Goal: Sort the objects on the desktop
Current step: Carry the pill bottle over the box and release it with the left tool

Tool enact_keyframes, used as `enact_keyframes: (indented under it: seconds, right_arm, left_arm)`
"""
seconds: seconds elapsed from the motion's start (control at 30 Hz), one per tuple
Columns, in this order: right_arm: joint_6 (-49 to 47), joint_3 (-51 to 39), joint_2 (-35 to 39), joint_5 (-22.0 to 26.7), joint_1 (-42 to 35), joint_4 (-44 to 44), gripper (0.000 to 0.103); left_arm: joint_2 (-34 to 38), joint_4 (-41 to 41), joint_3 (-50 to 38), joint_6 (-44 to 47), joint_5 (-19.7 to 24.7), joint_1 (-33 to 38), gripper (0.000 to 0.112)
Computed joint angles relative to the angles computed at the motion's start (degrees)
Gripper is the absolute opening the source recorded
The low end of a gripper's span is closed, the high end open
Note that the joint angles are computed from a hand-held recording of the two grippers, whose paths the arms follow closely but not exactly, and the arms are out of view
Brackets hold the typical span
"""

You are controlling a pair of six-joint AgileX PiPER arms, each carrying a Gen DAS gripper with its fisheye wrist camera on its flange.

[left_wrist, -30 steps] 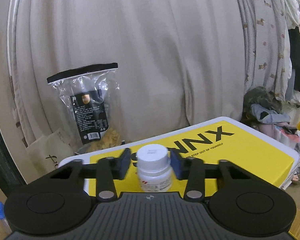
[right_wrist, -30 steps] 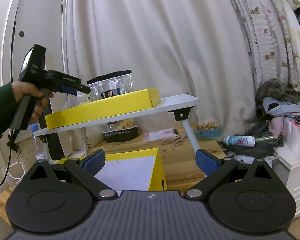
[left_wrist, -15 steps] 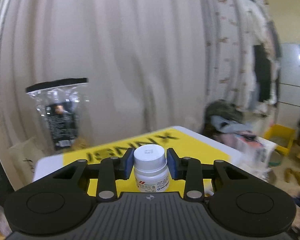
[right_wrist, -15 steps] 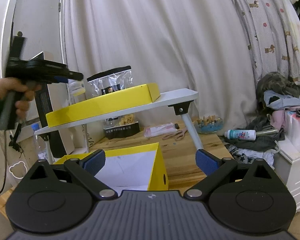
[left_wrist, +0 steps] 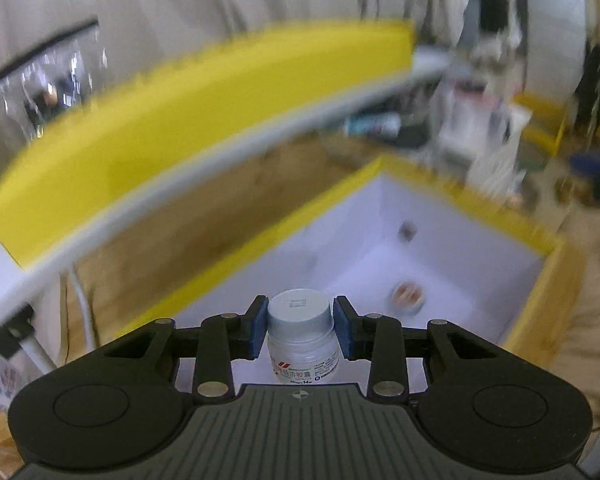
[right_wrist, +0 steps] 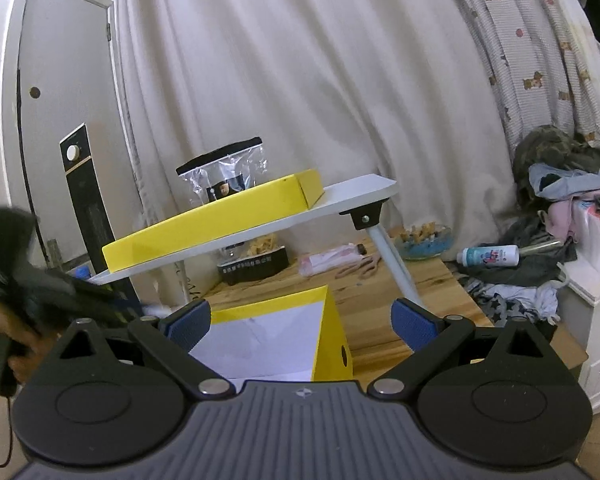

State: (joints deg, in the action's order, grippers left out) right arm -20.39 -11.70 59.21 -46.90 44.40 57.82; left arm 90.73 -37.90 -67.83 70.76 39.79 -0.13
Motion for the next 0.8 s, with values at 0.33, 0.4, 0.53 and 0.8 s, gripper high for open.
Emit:
enact_keyframes:
  seconds: [0.33,0.4,0.53,0.8]
  right_arm:
    - [2.8,1.2,1.1,-0.7,-0.8,-0.7,0.103]
    - [3.7,1.3,1.9,-0.7,-1.3,-1.5,0.103]
    - [5.1,1.1,2.8,0.3,-2.6,-3.2,0.103]
    - [1.7,0.0,2.2,1.5,-1.8,-1.5,0.103]
  left_arm:
    - [8.7,21.9,-7.9,-17.2,4.4,-5.1,0.036]
    - [9.0,23.0,-8.1,-18.0,4.3,-5.4,0.036]
    - [9.3,23.6,-8.1,-18.4,4.1,-4.8,0.036]
    - [9.2,22.5,-8.5,-17.4,4.8,-3.7,0.045]
